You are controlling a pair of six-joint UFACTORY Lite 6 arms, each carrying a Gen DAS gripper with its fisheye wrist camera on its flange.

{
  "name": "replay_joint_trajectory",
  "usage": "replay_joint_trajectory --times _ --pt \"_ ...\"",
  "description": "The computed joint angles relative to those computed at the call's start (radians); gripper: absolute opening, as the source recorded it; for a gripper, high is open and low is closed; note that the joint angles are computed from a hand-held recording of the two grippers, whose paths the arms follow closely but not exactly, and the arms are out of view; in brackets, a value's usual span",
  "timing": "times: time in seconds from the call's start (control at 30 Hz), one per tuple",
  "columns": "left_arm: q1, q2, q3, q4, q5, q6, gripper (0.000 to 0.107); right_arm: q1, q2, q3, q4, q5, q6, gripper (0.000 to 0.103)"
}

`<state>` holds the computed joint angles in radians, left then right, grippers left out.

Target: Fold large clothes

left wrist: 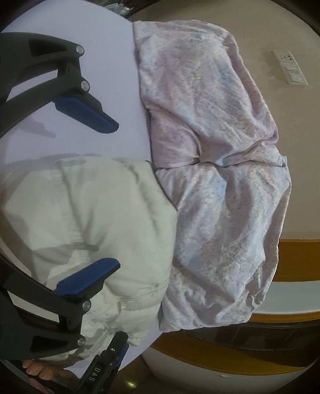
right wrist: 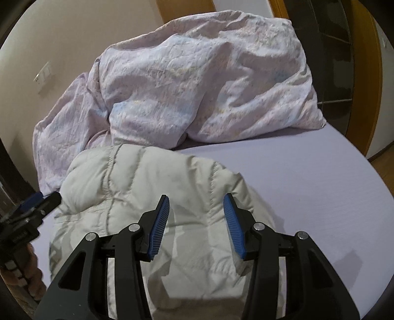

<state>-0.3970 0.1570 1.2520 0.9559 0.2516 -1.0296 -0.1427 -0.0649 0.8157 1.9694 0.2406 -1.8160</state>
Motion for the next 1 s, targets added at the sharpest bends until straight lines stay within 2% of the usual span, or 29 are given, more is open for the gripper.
replay_joint_trajectory --times 0.2,0.33,0.53,0.73,1.0 --pt "-0.032 0.093 0.058 0.068 0.025 -0.054 0.101 0.026 0.044 -0.010 0.392 -0.040 -0.418 0.048" --pt "-0.064 0.123 0.068 0.184 0.042 -0.168 0.101 0.018 0.072 -0.006 0.444 -0.024 -0.477 0.048" --pt "-0.075 0.171 0.099 0.177 0.045 -0.168 0.101 0.001 0.115 -0.009 0.476 0.027 -0.503 0.049" --pt "-0.084 0.192 0.090 0.297 0.048 -0.297 0.101 0.000 0.142 -0.014 0.527 0.055 -0.556 0.049" --pt "-0.072 0.219 0.103 0.316 0.030 -0.314 0.101 -0.013 0.182 -0.006 0.518 0.095 -0.545 0.050"
